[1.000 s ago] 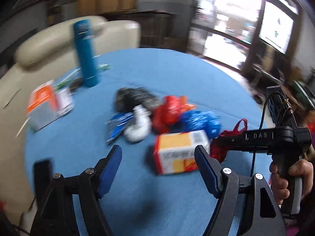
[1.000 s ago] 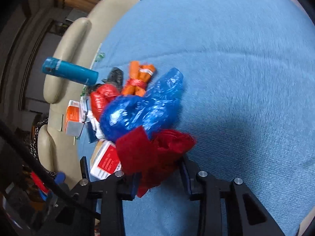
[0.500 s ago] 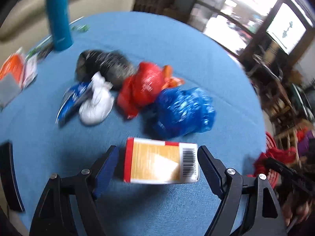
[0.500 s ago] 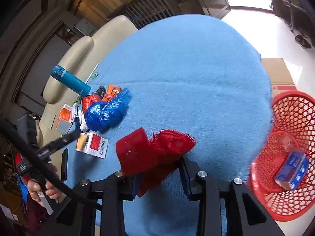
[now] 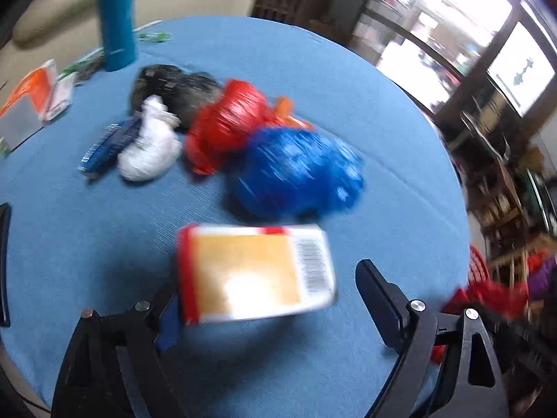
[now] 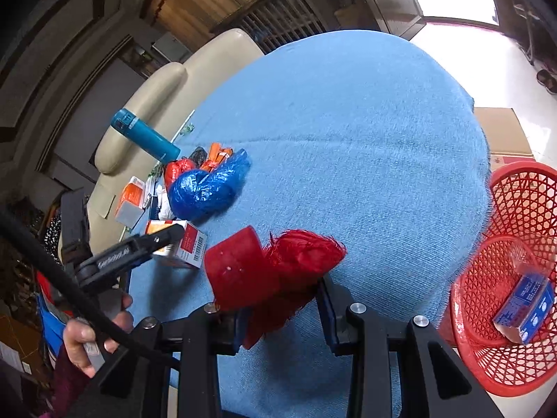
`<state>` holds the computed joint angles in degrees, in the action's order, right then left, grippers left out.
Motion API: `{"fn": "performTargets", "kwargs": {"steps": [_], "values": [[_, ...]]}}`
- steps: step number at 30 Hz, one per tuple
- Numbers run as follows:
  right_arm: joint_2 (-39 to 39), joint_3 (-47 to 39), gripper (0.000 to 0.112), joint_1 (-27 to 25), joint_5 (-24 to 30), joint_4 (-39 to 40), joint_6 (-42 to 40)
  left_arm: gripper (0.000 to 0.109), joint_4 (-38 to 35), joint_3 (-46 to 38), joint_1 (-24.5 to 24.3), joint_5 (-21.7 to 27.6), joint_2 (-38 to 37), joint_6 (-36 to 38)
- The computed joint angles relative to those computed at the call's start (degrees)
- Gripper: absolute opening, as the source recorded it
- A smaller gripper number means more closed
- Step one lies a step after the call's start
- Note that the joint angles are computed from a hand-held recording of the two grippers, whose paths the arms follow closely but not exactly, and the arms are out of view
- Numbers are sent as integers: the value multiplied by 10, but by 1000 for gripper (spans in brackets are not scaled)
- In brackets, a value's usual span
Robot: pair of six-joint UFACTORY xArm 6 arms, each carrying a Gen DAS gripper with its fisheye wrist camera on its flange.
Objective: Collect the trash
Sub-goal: 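Grasp the white-and-orange medicine box with the left tool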
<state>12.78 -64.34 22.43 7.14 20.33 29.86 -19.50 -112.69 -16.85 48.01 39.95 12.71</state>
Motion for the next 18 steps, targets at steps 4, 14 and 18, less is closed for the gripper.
{"fn": "performTargets", "kwargs": {"steps": [4, 14, 18], "values": [[-2, 6, 36, 1, -5, 14, -11, 88, -4, 69, -1, -23, -35, 15], [5, -1, 36, 3, -3, 25, -22, 89, -105, 217, 11, -140, -153, 198], [9, -8, 36, 5, 2, 9, -10, 89, -55, 105, 10, -80, -76, 223]]}}
